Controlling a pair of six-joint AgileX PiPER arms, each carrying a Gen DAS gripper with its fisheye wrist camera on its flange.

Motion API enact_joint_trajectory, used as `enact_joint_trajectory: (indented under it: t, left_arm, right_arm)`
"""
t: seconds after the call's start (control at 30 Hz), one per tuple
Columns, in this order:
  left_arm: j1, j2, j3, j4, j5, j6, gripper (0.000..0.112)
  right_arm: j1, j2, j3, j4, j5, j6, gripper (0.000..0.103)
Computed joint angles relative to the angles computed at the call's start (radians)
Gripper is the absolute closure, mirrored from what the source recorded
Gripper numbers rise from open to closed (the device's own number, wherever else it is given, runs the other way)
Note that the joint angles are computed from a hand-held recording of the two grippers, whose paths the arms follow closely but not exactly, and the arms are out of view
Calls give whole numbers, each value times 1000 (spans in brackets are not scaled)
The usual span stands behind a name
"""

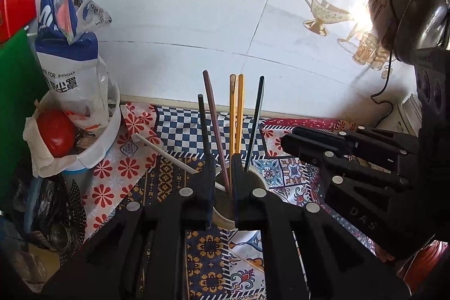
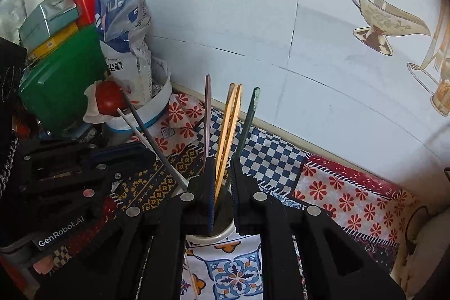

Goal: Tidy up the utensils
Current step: 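Carry both sticks over the white cup and drop them in, then move both grippers back to the stick pile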

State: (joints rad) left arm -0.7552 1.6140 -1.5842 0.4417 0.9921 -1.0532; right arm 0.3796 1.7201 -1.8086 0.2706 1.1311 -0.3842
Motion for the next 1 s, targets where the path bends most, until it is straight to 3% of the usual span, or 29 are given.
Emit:
enact_joint_trajectory:
  t: [0.2, 0.43, 0.73, 1.0]
  left_arm:
    - [-80, -3, -61, 76, 73, -29, 95]
    - [-156, 38, -117, 95, 106, -36, 84]
    - [-216, 159, -164, -10, 77, 11, 83]
    - [-262, 329, -260, -147, 71, 104, 83]
  right_arm:
    - [-33, -110, 88, -11, -29, -14, 84]
    - [-111, -252, 230, -5, -52, -37, 82]
    - [-290, -381, 427, 15, -51, -95, 82]
    - [-489, -404, 587, 13, -33, -168, 82]
